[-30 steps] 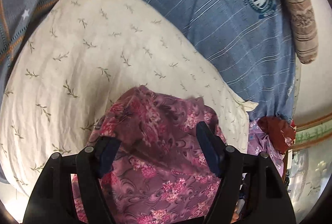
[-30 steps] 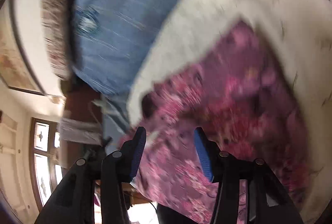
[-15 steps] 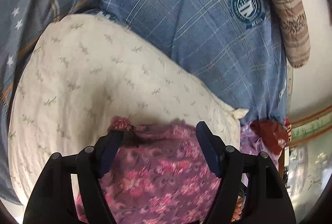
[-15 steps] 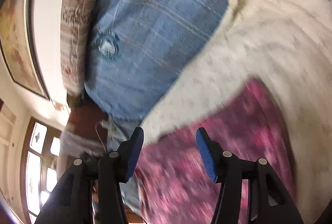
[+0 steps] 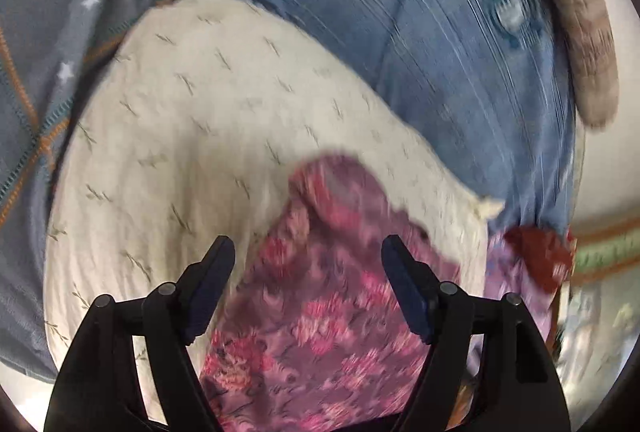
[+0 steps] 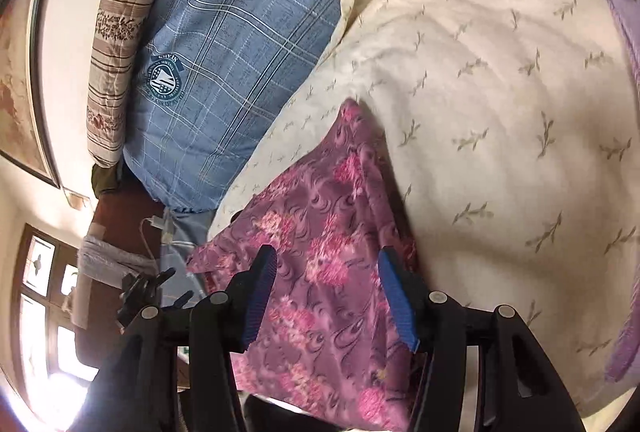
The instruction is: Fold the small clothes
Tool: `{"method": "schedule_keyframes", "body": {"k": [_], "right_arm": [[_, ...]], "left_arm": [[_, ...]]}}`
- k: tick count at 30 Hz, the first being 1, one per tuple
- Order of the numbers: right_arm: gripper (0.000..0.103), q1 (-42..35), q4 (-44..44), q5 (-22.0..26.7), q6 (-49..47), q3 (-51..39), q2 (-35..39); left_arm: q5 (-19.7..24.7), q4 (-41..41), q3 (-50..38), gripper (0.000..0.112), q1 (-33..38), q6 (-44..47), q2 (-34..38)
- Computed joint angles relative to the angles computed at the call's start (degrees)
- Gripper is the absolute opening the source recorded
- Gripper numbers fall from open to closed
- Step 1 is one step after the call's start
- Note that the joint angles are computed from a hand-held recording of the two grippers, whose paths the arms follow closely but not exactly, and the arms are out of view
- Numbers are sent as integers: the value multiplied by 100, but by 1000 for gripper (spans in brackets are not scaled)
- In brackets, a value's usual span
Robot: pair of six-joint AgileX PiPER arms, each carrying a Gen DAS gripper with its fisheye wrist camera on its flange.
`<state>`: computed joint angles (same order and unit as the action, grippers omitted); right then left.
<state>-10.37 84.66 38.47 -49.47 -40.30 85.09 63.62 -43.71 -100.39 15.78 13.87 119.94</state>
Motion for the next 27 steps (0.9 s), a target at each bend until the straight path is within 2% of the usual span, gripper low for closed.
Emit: {"method": "schedule_keyframes", "body": {"k": [3,5,7,10,11,12,13,14,15,17,20,22,25,26,27], "right_arm": [[56,137,-415,-257,363,-412,302],[56,262,-698,-416,661,-698,528],[56,479,-1039,-749,976,-946,742],[56,761,-1570,-1005,1464,-1246,1057],[56,858,-1771,-1083,1611,-1315,1110],[48,984,-2047,-1227,1801,-1361,1113],[37,1104,-2373,-1400,2033,-1376,1061],[6,1222,-2670,-1592,2210,-1362,972],[4,1281,-2875,-1620,2243,-1385,902],[4,1275,-2660,-1594,1942,-1297,720],[4,937,-1411,-942,817,-984,289],[4,730,-981,-610,443,-731,-59],[4,609,-1075,-612,555,-564,-129],[4,659,-1265,-694,751,-620,-17],[9,736,-1567,-864,1077,-655,139]], "left_arm": [[-342,24,924,76,-179,823,-276],[-586,208,1160,76,-314,951,-342],[-609,306,1174,76,-399,1004,-261],[-636,716,960,75,-618,619,-101],[-688,791,924,66,-661,507,-115],[-723,821,899,55,-676,428,-143],[-693,758,891,30,-666,430,-158],[-610,714,858,20,-641,406,-172],[-574,713,859,13,-613,372,-201],[-582,520,1174,8,-480,556,-477],[-392,-38,1740,4,-141,956,-969],[-427,-183,2106,5,93,1105,-1339],[-660,255,2156,5,147,787,-1352],[-595,379,2081,5,162,624,-1185],[-492,325,2063,5,191,623,-1065]]}}
